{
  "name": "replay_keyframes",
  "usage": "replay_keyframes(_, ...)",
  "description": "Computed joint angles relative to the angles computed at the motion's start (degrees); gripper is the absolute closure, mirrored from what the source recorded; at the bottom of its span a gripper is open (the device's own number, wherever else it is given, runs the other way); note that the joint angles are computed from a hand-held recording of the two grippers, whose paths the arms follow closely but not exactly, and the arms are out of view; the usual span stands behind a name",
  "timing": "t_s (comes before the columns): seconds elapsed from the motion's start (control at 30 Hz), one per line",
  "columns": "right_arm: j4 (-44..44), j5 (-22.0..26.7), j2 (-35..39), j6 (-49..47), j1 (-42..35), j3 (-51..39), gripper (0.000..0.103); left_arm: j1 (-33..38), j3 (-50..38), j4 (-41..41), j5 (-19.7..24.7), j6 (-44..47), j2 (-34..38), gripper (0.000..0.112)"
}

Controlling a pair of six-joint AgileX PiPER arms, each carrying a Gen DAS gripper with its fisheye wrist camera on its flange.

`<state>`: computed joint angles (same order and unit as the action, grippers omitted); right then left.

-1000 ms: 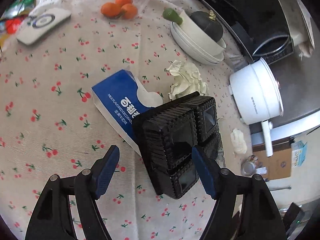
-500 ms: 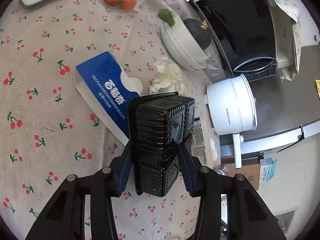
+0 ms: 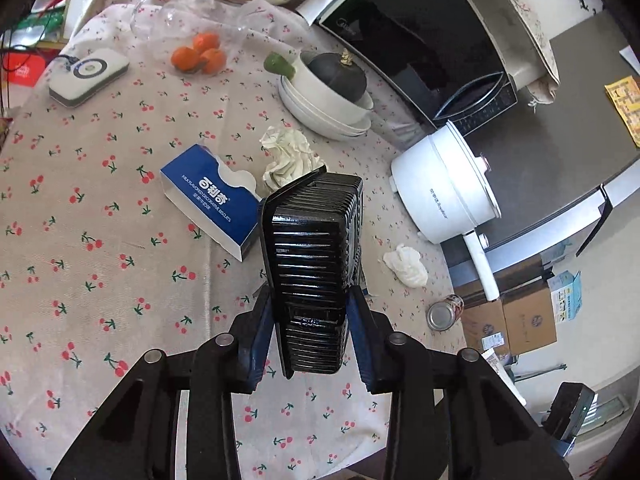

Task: Collect trash
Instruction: 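Carry tray and pecan bag over the brown bin and open both grippers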

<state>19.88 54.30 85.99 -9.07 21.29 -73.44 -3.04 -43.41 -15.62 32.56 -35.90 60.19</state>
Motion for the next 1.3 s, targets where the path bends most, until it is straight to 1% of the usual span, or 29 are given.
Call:
replay_keyframes(0.07, 0.7, 0.3, -1.3, -0.7, -0.8, 0.5, 0.089, -2.4, -0.5, 5.0, 1.6, -4.6, -1.8, 0.074)
replay_keyframes(0.2, 2.1, 0.8, -3.6, -2.4, -2.6, 1.7, 0.089, -7.7, -1.0, 12.1, 4.5, -11.8, -4.8, 0.074)
replay_keyframes(0.3, 3.4, 1.2, -5.3, -3.8, -4.2, 3.0, 0.089, -11.9, -1.0, 15.9, 5.9, -16.0, -6.5, 0.074)
replay_keyframes(0.43, 4.9, 2.2, -7.3, -6.0, -6.4, 4.4, 0.089, -18.8, -2.0, 20.5, 7.3, -21.7, -6.9, 0.074)
replay_keyframes(0.57, 6.1, 3.4, -9.2, -8.2, -8.8, 5.6, 0.089, -26.6, -4.3, 25.3, 7.6, -27.3, -4.8, 0.074)
replay_keyframes(0.7, 7.7, 4.6, -10.7, -10.5, -12.1, 7.0, 0.089, -34.2, -7.7, 29.4, 6.6, -31.5, 0.1, 0.074)
replay_keyframes(0.83, 9.2, 6.1, -11.8, -12.9, -16.5, 8.5, 0.089, -40.0, -11.9, 30.3, 4.6, -32.6, 6.9, 0.074)
replay_keyframes(0.97, 9.9, 7.5, -12.7, -16.0, -21.6, 9.9, 0.089, -44.8, -17.7, 29.1, 2.9, -31.2, 15.2, 0.074)
replay_keyframes(1.1, 10.5, 9.2, -13.1, -19.8, -28.1, 11.2, 0.089, -48.4, -24.3, 27.4, 2.5, -28.6, 23.9, 0.074)
replay_keyframes(1.23, 11.0, 11.8, -12.7, -24.9, -36.5, 12.0, 0.088, -50.6, -30.5, 24.8, 2.6, -25.0, 31.4, 0.074)
replay_keyframes(1.3, 11.3, 12.9, -12.3, -27.8, -41.1, 12.2, 0.088, -51.5, -33.9, 23.9, 3.7, -23.4, 34.9, 0.074)
